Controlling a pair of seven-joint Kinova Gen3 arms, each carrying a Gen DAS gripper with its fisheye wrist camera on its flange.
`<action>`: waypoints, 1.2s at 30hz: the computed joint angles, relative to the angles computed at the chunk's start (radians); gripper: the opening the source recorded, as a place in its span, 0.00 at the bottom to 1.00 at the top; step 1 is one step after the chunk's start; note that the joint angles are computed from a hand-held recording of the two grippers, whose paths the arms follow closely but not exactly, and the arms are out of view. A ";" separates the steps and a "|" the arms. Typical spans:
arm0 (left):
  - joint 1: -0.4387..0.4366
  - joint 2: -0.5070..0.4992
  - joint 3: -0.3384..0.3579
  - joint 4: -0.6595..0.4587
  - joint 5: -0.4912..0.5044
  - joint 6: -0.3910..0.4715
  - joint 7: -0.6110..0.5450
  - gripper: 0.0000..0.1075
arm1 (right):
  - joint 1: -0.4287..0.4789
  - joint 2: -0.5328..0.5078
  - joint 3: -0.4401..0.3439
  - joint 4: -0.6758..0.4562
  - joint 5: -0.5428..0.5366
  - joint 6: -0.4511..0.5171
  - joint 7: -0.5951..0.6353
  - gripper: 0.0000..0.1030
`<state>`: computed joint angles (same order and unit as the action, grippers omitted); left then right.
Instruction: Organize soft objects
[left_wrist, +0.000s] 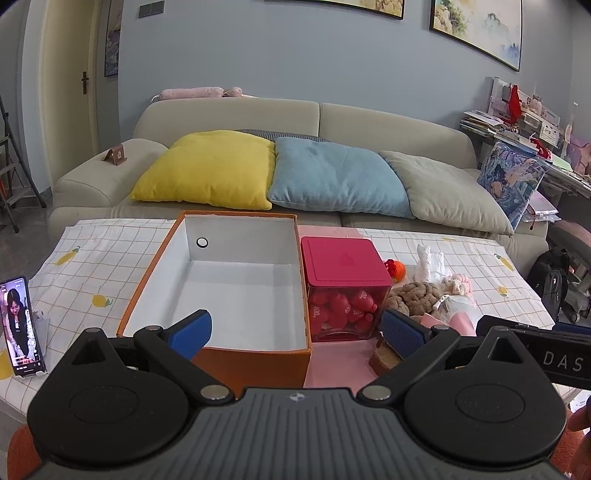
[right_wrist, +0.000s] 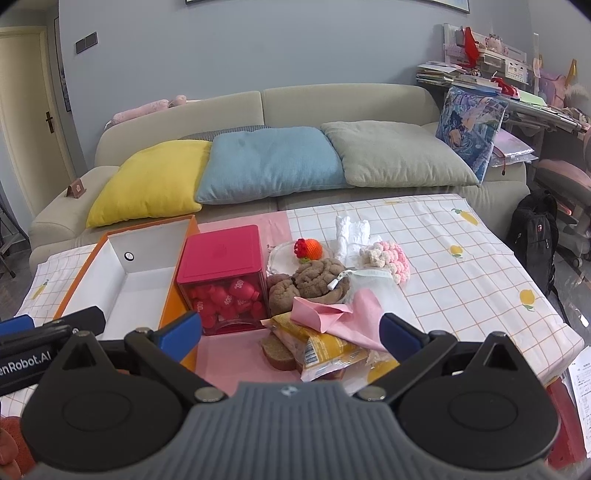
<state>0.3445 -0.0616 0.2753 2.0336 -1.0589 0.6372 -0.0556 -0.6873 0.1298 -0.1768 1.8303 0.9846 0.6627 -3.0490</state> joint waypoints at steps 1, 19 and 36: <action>0.000 0.000 -0.001 -0.002 0.005 -0.001 -0.004 0.96 | 0.000 0.001 0.000 0.000 -0.001 0.001 0.000 0.97; -0.005 -0.001 -0.002 -0.004 0.029 -0.009 -0.033 0.96 | 0.000 0.003 0.002 0.001 -0.004 0.000 0.001 0.97; -0.009 -0.001 -0.006 -0.019 0.082 -0.024 -0.099 0.96 | 0.009 0.015 0.012 -0.024 -0.082 0.008 0.070 0.97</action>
<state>0.3352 -0.0629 0.2695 2.0150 -0.9769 0.6136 -0.1546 -0.6785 0.1452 -0.1652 1.8062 0.9022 0.6705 -2.9789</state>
